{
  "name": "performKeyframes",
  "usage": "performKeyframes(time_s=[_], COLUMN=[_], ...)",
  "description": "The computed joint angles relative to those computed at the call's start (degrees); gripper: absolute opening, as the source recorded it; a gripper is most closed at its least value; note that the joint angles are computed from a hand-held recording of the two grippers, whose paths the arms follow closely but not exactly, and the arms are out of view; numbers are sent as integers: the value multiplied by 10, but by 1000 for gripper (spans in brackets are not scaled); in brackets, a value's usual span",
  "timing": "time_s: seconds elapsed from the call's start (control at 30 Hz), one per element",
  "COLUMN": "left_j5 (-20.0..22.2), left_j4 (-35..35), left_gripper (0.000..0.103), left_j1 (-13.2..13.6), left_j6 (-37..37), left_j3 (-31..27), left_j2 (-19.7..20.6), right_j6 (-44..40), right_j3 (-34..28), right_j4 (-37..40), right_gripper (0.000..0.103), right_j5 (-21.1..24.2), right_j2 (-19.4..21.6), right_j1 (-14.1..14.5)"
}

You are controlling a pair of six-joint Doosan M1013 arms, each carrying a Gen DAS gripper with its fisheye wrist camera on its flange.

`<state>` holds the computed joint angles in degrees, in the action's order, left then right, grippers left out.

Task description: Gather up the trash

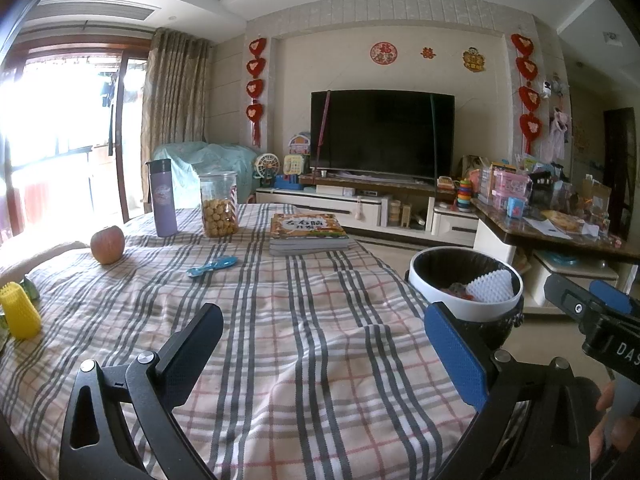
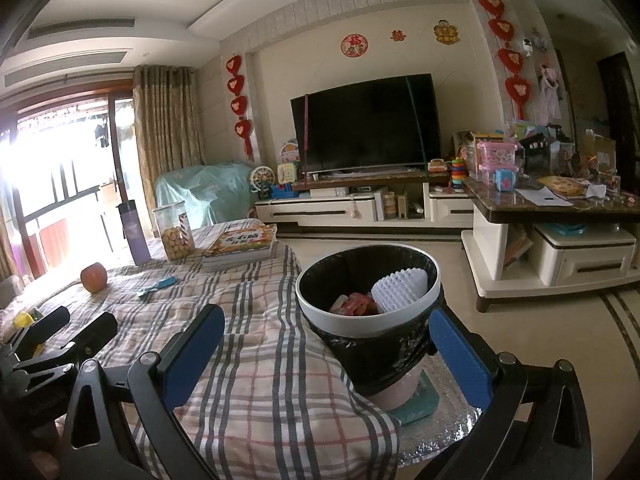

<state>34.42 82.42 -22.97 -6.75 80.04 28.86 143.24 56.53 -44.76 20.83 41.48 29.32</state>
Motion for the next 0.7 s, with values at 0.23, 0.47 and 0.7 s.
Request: performKeyframes(time_s=[0.23,0.47,0.7], left_j5=[-1,0,-3], left_j4=[-2,-2,-5], left_gripper=[102,102,102], left_j1=[0,0,1], left_j6=[2,2,6], left_j3=[1,1,1], left_j2=[0,0,0], right_j6=[-13,-15,-15], right_j3=[-5,-6,-8], right_j4=[14,18,19], right_gripper=[103,103,103], right_j5=[2,4,6], right_j2=[2,2,3], right_j1=[1,2,3])
